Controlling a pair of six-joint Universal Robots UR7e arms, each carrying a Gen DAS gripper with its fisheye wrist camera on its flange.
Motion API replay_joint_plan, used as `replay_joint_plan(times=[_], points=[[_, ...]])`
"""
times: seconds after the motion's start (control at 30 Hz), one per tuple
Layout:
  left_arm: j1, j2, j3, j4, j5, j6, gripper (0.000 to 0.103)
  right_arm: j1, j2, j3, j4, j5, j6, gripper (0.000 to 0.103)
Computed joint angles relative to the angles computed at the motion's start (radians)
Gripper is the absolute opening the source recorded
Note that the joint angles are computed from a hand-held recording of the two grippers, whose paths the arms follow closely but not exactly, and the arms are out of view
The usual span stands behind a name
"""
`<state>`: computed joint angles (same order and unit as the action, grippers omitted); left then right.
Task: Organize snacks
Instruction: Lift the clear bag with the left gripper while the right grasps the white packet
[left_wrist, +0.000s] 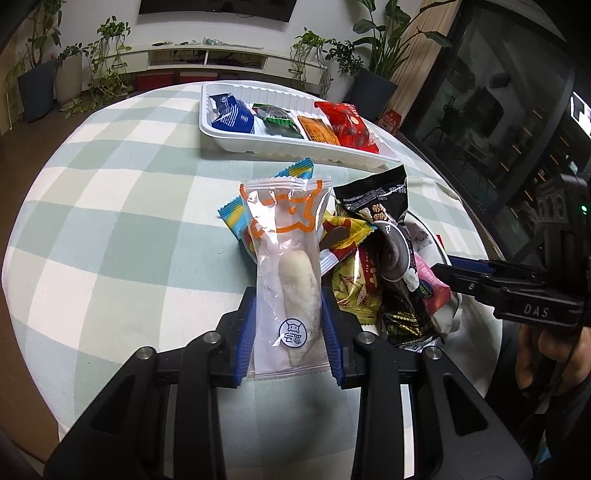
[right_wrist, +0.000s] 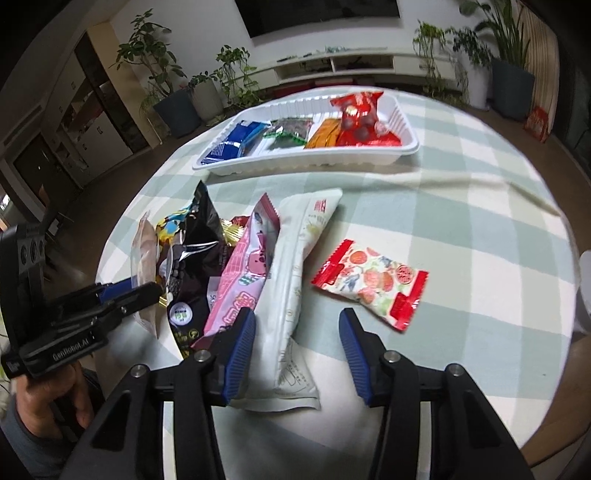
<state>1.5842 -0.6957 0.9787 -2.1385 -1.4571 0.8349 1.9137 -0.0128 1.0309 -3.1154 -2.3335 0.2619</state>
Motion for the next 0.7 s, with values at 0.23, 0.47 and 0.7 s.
replay_joint_plan(times=[0.23,0.47,0.7], points=[[0.002,0.010,-0.017,0.013,-0.003,-0.007,0.031,-0.025,-0.012,-0.012,0.087,0.082,0.049,0.047],[0.003,0.014,-0.021,0.015,-0.002,-0.005,0.031,-0.023,0.000,-0.027,0.080,0.076,0.017,0.032],[0.004,0.017,-0.031,0.026,-0.007,-0.007,0.028,-0.006,0.000,-0.006,0.026,0.030,-0.009,0.031]])
